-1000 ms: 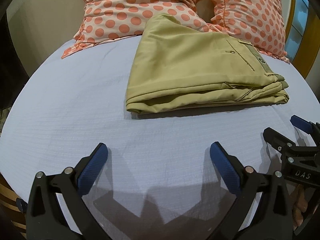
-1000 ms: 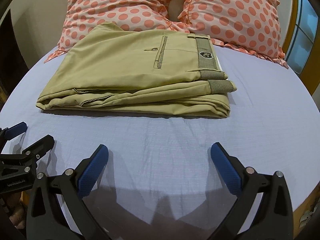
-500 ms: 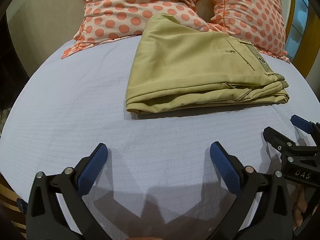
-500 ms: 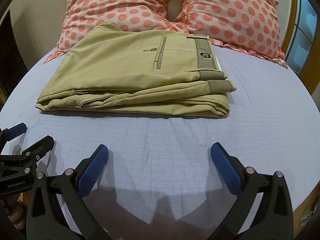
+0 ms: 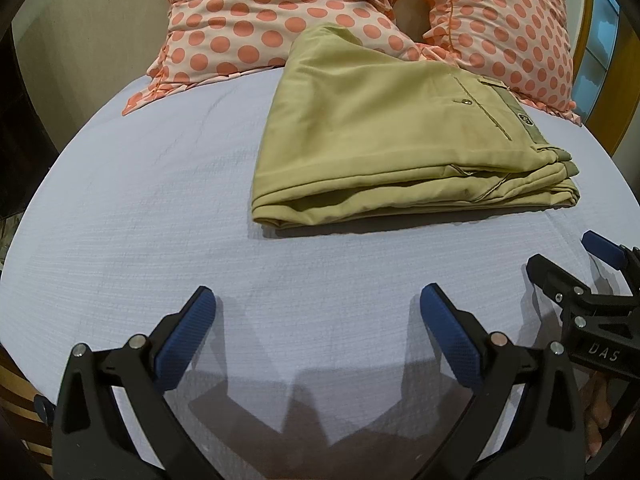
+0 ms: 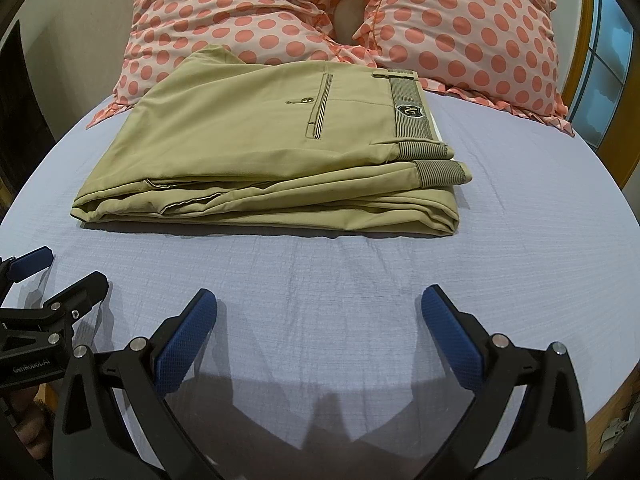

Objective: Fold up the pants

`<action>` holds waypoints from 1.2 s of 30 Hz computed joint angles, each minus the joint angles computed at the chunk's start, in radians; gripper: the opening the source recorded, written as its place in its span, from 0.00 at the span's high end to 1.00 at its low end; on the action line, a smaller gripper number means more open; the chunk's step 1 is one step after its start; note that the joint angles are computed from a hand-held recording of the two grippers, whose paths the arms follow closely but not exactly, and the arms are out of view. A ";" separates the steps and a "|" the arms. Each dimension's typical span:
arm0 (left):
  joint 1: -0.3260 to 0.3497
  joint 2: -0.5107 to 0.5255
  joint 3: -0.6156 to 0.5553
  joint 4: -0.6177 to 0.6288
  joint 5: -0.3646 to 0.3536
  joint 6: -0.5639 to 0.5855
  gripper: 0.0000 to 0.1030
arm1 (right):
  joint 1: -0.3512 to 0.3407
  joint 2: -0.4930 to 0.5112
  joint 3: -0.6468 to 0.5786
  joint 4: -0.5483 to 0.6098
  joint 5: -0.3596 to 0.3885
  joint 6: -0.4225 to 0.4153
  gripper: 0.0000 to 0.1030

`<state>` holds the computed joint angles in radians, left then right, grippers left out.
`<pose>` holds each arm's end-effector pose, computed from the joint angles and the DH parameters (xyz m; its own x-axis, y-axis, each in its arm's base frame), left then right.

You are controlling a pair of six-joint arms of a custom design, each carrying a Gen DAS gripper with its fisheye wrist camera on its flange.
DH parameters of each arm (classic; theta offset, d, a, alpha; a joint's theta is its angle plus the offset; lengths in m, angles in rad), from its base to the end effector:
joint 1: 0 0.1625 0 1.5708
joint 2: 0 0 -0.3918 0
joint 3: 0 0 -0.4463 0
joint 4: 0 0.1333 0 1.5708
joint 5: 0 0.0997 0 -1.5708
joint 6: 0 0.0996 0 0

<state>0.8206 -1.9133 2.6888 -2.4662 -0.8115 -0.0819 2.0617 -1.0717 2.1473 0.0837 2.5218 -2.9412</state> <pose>-0.0533 -0.3532 0.1593 -0.6402 0.3734 -0.6714 0.6266 0.7594 -0.1751 0.2023 -0.2676 0.0209 -0.7384 0.1739 0.6515 -0.2909 0.7895 -0.5405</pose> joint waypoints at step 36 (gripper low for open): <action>-0.003 0.009 -0.010 0.017 0.001 -0.015 0.02 | -0.001 -0.002 -0.001 0.002 -0.002 -0.003 0.01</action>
<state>0.8178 -1.9041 2.6792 -2.4495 -0.8105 -0.0973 2.0610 -1.0734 2.1464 0.0853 2.5201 -2.9445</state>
